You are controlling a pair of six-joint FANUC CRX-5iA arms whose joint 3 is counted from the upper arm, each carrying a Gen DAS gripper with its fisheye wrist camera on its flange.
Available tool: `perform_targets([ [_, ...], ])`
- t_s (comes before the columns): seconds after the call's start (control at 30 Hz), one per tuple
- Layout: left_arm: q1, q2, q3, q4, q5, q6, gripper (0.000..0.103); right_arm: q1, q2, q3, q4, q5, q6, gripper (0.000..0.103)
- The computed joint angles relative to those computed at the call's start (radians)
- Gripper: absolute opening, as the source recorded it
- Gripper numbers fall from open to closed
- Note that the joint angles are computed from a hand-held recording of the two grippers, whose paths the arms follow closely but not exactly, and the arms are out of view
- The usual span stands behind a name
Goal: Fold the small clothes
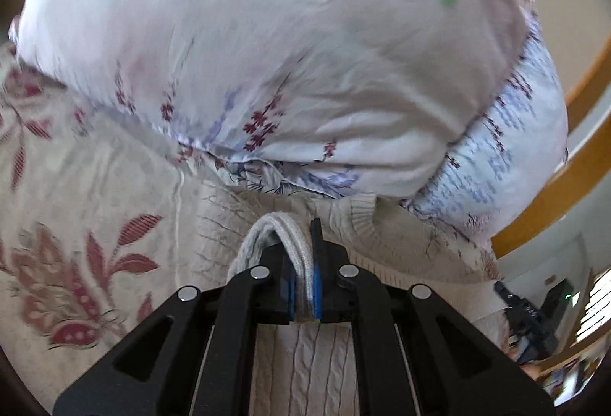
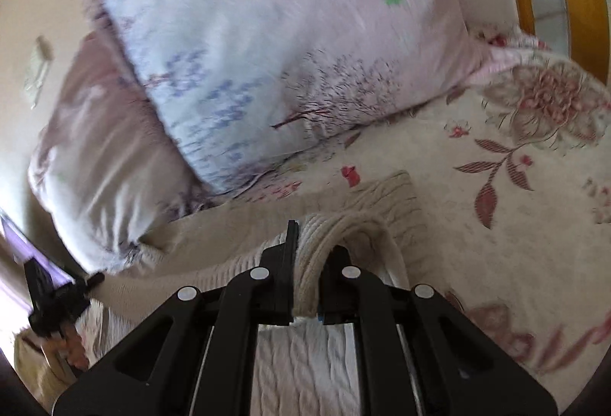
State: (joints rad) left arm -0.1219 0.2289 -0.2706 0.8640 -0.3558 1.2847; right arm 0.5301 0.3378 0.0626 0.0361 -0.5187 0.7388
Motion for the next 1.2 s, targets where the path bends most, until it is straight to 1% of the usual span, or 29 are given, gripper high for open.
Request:
perform_targets([
  [0.07, -0.01, 0.018, -0.013, 0.112, 0.003, -0.072, 0.007, -0.022, 0.04, 0.066, -0.082, -0.041, 0.034, 0.009],
  [0.1, -0.012, 0.026, -0.01, 0.136, -0.004, -0.078, 0.007, -0.037, 0.059, 0.1, -0.127, -0.062, 0.048, 0.013],
  [0.13, -0.015, 0.033, -0.009, 0.17, -0.009, -0.099, 0.007, -0.047, 0.074, 0.129, -0.163, -0.079, 0.062, 0.023],
  [0.17, -0.015, 0.037, -0.008, 0.19, -0.011, -0.109, 0.008, -0.06, 0.087, 0.154, -0.209, -0.084, 0.082, 0.031],
  [0.2, -0.015, 0.038, -0.009, 0.206, -0.011, -0.114, 0.009, -0.064, 0.09, 0.161, -0.222, -0.075, 0.087, 0.045],
  [0.23, -0.016, 0.039, -0.011, 0.23, -0.014, -0.126, 0.014, -0.063, 0.087, 0.155, -0.211, -0.055, 0.076, 0.05],
  [0.27, -0.024, 0.035, -0.024, 0.295, -0.008, -0.173, 0.022, -0.059, 0.077, 0.14, -0.19, -0.03, 0.064, 0.05],
  [0.3, -0.028, 0.029, -0.034, 0.331, 0.001, -0.198, 0.027, -0.06, 0.074, 0.139, -0.189, -0.028, 0.07, 0.05],
  [0.33, -0.035, 0.016, -0.048, 0.357, 0.022, -0.216, 0.036, -0.061, 0.066, 0.134, -0.19, -0.029, 0.075, 0.05],
  [0.37, -0.047, -0.005, -0.071, 0.396, 0.058, -0.255, 0.041, -0.062, 0.056, 0.127, -0.191, -0.029, 0.081, 0.05],
  [0.43, -0.046, -0.035, -0.095, 0.407, 0.069, -0.288, 0.041, -0.049, 0.012, 0.068, -0.114, -0.029, 0.045, 0.05],
  [0.53, -0.014, -0.087, -0.119, 0.262, 0.044, -0.221, 0.041, -0.031, -0.053, -0.032, 0.026, -0.028, -0.033, 0.048],
  [0.57, 0.005, -0.105, -0.121, 0.173, 0.02, -0.173, 0.041, -0.026, -0.083, -0.074, 0.061, -0.028, -0.05, 0.047],
  [0.6, 0.021, -0.115, -0.111, 0.076, -0.002, -0.11, 0.041, -0.027, -0.095, -0.088, 0.065, -0.039, -0.046, 0.043],
  [0.67, 0.041, -0.136, -0.102, -0.075, -0.042, -0.019, 0.041, -0.031, -0.116, -0.103, 0.036, -0.064, -0.01, 0.041],
  [0.77, 0.051, -0.155, -0.101, -0.194, -0.09, 0.044, 0.041, -0.036, -0.14, -0.118, -0.035, -0.103, 0.065, 0.038],
  [0.8, 0.052, -0.156, -0.097, -0.227, -0.104, 0.063, 0.041, -0.032, -0.14, -0.118, -0.037, -0.113, 0.072, 0.038],
  [0.87, 0.054, -0.157, -0.095, -0.281, -0.12, 0.102, 0.041, -0.024, -0.146, -0.127, -0.037, -0.128, 0.084, 0.038],
  [0.93, 0.053, -0.15, -0.094, -0.295, -0.131, 0.117, 0.04, -0.014, -0.147, -0.13, -0.034, -0.138, 0.09, 0.038],
  [0.97, 0.054, -0.15, -0.097, -0.3, -0.134, 0.121, 0.037, -0.012, -0.147, -0.127, -0.04, -0.145, 0.102, 0.038],
  [1.0, 0.053, -0.146, -0.096, -0.31, -0.141, 0.131, 0.035, -0.005, -0.141, -0.122, -0.029, -0.157, 0.106, 0.034],
  [1.03, 0.052, -0.144, -0.092, -0.326, -0.145, 0.145, 0.03, 0.004, -0.134, -0.121, 0.0, -0.171, 0.096, 0.025],
  [1.07, 0.049, -0.141, -0.086, -0.354, -0.147, 0.167, 0.026, 0.016, -0.128, -0.125, 0.045, -0.181, 0.074, 0.02],
  [1.1, 0.047, -0.138, -0.085, -0.357, -0.144, 0.169, 0.024, 0.027, -0.127, -0.135, 0.083, -0.182, 0.056, 0.016],
  [1.17, 0.046, -0.144, -0.105, -0.326, -0.129, 0.147, 0.015, 0.029, -0.137, -0.153, 0.1, -0.161, 0.037, 0.012],
  [1.2, 0.045, -0.145, -0.108, -0.318, -0.126, 0.142, 0.012, 0.028, -0.145, -0.159, 0.098, -0.149, 0.029, 0.011],
])
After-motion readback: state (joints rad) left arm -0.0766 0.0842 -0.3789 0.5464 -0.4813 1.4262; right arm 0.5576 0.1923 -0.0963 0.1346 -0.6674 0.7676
